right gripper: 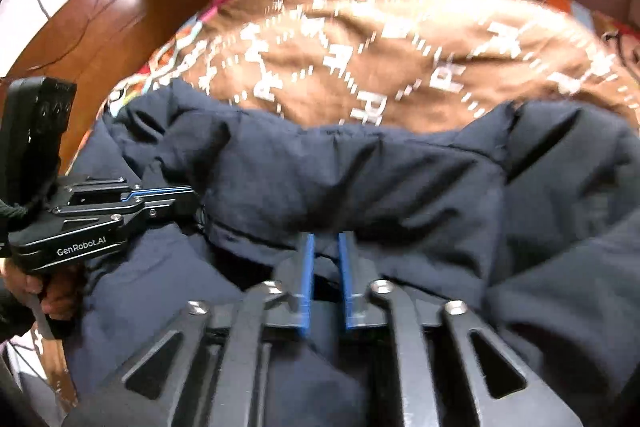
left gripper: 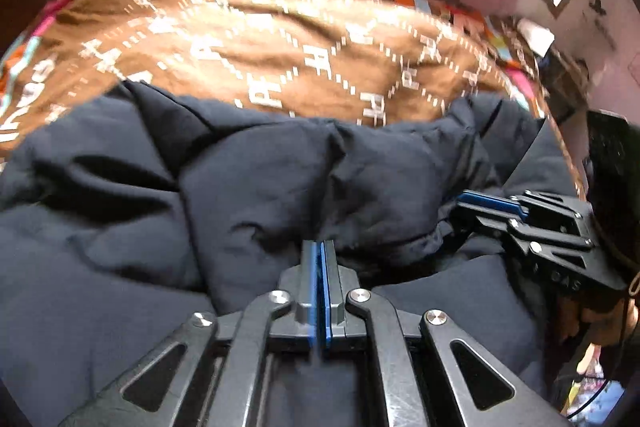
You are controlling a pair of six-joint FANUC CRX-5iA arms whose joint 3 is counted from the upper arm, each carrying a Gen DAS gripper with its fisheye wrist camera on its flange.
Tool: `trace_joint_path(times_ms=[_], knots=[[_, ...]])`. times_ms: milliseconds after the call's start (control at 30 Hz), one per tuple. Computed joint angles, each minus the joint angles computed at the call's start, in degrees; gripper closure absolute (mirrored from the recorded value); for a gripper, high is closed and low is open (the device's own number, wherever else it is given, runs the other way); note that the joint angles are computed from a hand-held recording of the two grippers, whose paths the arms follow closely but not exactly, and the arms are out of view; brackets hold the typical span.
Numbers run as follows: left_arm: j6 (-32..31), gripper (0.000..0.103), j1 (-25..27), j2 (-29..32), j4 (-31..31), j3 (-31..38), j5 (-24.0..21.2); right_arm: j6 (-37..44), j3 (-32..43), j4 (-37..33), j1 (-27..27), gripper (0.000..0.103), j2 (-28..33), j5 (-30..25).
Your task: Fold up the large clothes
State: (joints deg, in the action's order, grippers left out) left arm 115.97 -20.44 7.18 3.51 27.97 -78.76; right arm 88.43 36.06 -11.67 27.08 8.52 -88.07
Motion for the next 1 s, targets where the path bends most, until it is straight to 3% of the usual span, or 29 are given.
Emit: trace_joint_path(times_ms=[67,200,333,500,567,667,1000], knots=[[2.5,0.097,-1.4,-0.8,-3.2,1.4,-0.8,-1.0,-2.0,1.9,0.7,0.058,-2.4,2.7],[6.3,0.088,-4.0,-1.7,-7.2,3.6,-2.3,-0.4,-4.5,4.3,0.5,0.053,-6.4,5.6],[11.4,0.028,-8.4,-2.5,-14.6,6.0,-3.1,-1.9,-9.3,9.0,2.2,0.036,-11.2,9.5],[14.8,0.021,-14.3,-3.5,-23.3,8.7,-5.4,-4.8,-13.9,13.8,4.0,0.025,-15.8,13.6],[16.1,0.013,-16.5,-3.8,-26.3,9.5,-6.1,-5.8,-16.0,15.0,4.6,0.009,-17.9,15.3],[17.5,0.006,-19.9,-4.0,-31.1,10.4,-7.0,-7.4,-19.1,17.3,5.8,0.002,-20.8,18.3],[20.4,0.002,-29.7,-4.7,-43.1,11.3,-11.0,-12.0,-27.5,22.9,7.9,0.001,-28.6,24.2]])
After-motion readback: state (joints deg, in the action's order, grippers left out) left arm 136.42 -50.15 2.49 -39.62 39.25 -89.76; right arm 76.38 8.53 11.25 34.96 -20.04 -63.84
